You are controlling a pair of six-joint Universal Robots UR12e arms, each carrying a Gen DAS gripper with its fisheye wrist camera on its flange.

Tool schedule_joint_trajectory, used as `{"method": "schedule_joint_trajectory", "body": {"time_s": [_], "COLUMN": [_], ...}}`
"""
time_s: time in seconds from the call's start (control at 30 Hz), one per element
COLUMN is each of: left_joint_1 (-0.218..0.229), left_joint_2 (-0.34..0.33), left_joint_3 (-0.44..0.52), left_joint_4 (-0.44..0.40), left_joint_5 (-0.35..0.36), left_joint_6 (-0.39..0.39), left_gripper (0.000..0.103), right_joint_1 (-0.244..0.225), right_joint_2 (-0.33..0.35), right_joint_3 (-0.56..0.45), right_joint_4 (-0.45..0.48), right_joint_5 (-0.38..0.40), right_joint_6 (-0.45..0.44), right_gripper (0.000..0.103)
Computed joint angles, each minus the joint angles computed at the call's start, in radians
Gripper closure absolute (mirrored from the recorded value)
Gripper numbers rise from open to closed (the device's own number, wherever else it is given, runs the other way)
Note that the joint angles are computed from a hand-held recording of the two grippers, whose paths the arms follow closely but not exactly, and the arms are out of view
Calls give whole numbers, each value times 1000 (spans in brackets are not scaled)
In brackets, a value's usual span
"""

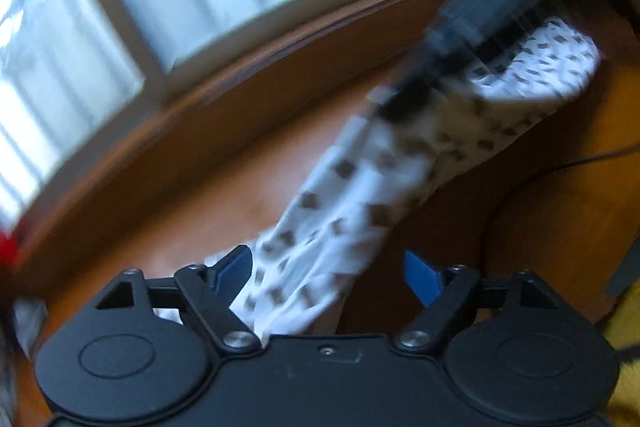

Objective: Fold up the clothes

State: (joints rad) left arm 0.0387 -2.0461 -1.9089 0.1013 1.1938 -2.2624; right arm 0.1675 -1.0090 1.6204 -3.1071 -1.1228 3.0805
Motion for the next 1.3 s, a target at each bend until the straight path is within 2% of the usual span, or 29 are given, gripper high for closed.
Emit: {"method": "schedule_joint_trajectory", "body": {"time_s": [0.07,0.1,0.13,0.17,0.2,0.23,0.3,0.33,0.37,0.47,0.5,0.57,0.6,0.67,0.73,0.8,0.9,0.93,0.97,1.0,1.07,1.13,1.2,1.3], "left_joint_1": [-23,-35,-45,-55,-61,-59,-42,-33,-22,11,21,30,30,27,23,20,19,22,28,33,45,62,80,96], "left_joint_2": [-32,-49,-58,-63,-60,-53,-37,-29,-20,5,11,14,14,14,15,19,27,35,42,46,55,70,83,95], "left_joint_3": [13,21,34,48,65,79,89,93,98,117,127,144,148,153,159,164,166,160,157,160,166,166,172,192], "left_joint_4": [73,108,111,98,53,6,-25,-35,-45,-76,-93,-93,-82,-62,-52,-47,-25,-21,-23,-31,-34,-15,4,18], "left_joint_5": [21,34,52,71,84,80,51,36,20,-25,-42,-55,-50,-36,-34,-43,-38,-39,-44,-52,-52,-34,-25,-4], "left_joint_6": [9,11,10,6,-14,-51,-129,-169,-218,-383,-431,-499,-518,-529,-539,-551,-559,-567,-584,-607,-656,-714,-759,-809], "left_gripper": [21,27,37,75,100,100,100,100,100,100,100,100,100,100,100,100,100,100,100,100,99,99,100,99], "right_joint_1": [-12,-13,-11,-2,5,14,35,41,48,63,66,65,52,17,-4,-18,-24,-23,-23,-24,-11,19,50,77], "right_joint_2": [3,7,8,12,11,-1,-14,-30,-45,-118,-131,-165,-181,-204,-217,-211,-194,-186,-175,-172,-170,-165,-163,-170], "right_joint_3": [-11,-20,-25,-34,-33,-16,23,59,98,261,287,335,360,410,437,447,429,416,401,400,427,438,426,389], "right_joint_4": [-24,-29,-29,-28,-28,-35,-83,-131,-195,-320,-303,-200,-148,-107,-88,-113,-88,-65,-44,-46,-157,-366,-564,-783], "right_joint_5": [19,18,10,-18,-55,-101,-227,-296,-379,-647,-729,-876,-926,-962,-958,-950,-958,-959,-954,-955,-1025,-1091,-1133,-1158], "right_joint_6": [44,59,70,75,75,80,113,136,161,227,287,493,598,807,1010,1089,1069,1053,1038,1044,1103,1074,987,784], "right_gripper": [93,93,93,92,91,87,67,46,30,27,27,27,27,28,28,28,29,40,78,102,100,100,100,100]}}
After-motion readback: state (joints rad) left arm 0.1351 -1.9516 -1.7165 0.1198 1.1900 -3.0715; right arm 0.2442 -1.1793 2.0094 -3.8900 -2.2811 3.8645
